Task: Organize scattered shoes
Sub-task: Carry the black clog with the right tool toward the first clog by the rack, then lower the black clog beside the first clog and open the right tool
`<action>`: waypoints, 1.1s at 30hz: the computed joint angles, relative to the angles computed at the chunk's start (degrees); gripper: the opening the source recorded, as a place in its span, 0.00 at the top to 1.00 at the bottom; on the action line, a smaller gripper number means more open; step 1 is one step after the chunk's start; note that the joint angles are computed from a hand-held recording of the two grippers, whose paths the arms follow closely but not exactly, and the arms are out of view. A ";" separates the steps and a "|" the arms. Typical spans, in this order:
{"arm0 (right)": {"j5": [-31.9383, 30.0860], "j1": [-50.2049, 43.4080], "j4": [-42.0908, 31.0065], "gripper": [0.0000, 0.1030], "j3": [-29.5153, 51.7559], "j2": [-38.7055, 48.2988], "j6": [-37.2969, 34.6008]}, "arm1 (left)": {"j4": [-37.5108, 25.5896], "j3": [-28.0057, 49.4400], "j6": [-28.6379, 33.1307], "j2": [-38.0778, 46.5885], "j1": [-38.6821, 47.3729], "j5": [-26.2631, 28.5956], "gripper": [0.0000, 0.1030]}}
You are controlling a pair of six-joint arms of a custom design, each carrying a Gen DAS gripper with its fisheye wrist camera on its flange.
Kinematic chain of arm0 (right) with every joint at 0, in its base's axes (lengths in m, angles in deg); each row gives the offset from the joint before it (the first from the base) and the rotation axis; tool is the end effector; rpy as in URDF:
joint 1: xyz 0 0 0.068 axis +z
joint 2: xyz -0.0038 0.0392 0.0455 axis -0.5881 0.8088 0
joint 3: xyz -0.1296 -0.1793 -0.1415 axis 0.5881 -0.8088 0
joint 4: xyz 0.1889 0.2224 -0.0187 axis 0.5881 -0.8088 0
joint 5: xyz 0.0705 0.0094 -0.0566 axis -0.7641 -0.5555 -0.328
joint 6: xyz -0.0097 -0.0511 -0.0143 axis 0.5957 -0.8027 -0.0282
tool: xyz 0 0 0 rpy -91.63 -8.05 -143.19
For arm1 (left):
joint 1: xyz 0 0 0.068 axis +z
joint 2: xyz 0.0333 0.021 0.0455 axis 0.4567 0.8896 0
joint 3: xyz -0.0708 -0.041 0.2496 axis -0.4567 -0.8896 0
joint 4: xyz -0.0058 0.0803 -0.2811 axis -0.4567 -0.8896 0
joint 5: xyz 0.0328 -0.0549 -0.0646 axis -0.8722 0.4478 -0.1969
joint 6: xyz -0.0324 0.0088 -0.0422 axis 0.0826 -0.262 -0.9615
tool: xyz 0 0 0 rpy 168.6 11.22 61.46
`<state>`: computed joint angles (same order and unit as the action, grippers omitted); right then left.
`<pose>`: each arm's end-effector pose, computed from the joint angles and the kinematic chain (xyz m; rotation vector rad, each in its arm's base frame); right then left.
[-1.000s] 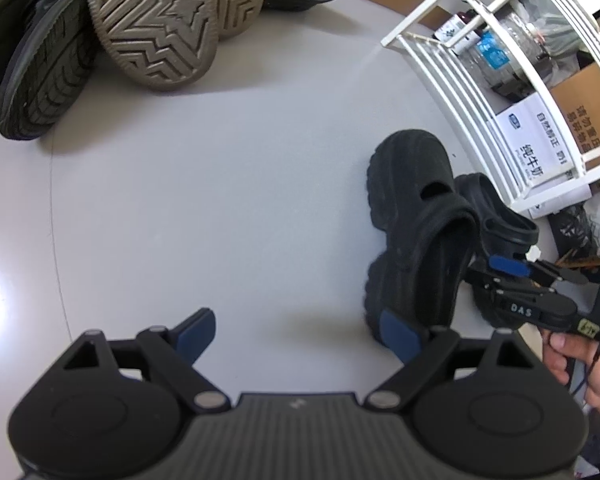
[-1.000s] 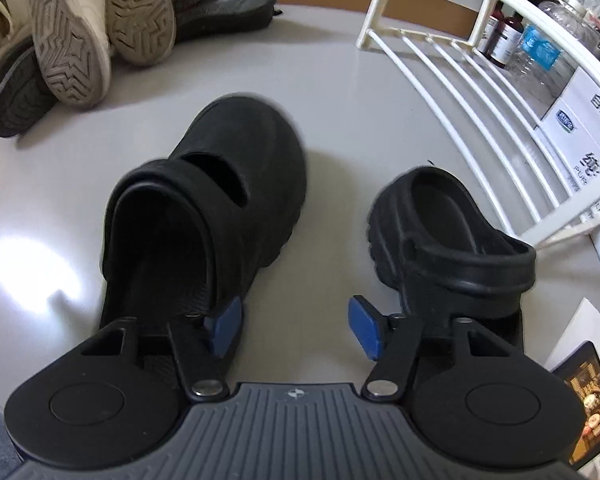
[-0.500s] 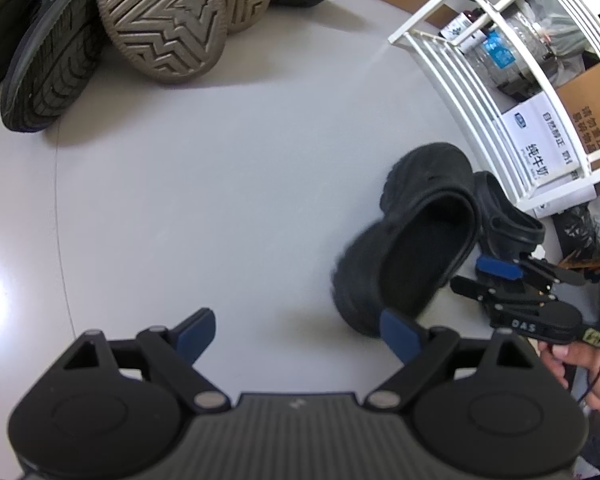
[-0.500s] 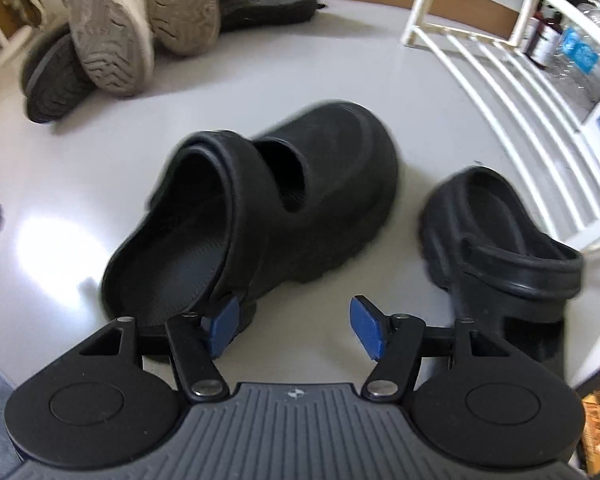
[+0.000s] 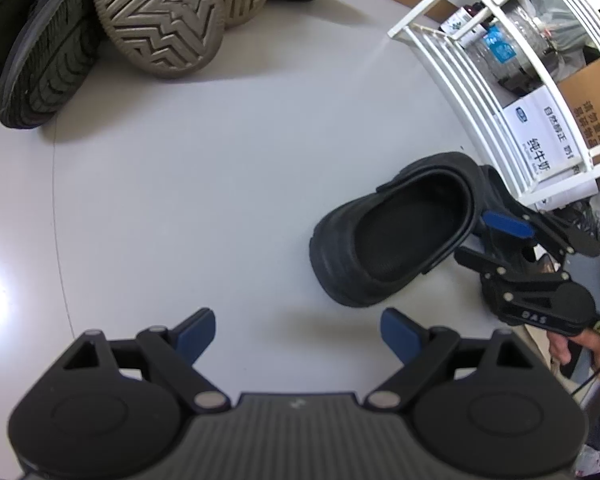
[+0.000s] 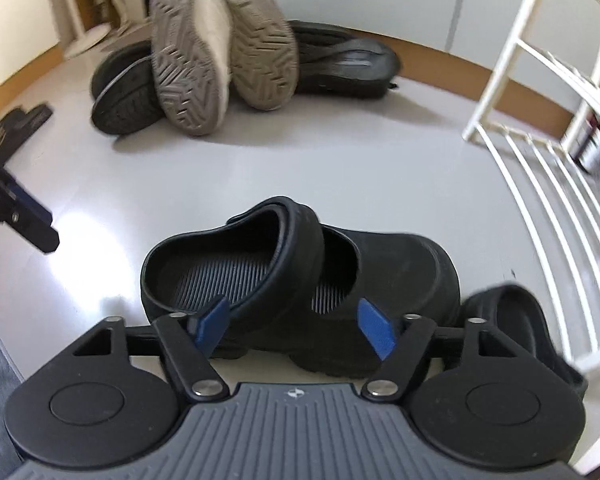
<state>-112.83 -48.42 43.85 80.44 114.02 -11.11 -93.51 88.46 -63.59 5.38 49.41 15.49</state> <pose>0.2518 -0.0401 0.0981 -0.6979 2.3982 0.2097 0.2607 0.0892 0.1850 0.0881 2.8729 -0.6158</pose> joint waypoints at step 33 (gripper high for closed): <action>1.32 4.57 1.28 0.97 0.84 2.53 -6.16 | -9.17 7.51 6.67 1.84 7.17 -1.39 0.11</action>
<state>-111.51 -43.86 45.13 81.28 116.55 -17.27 -102.68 95.97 -56.92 7.22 56.58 14.10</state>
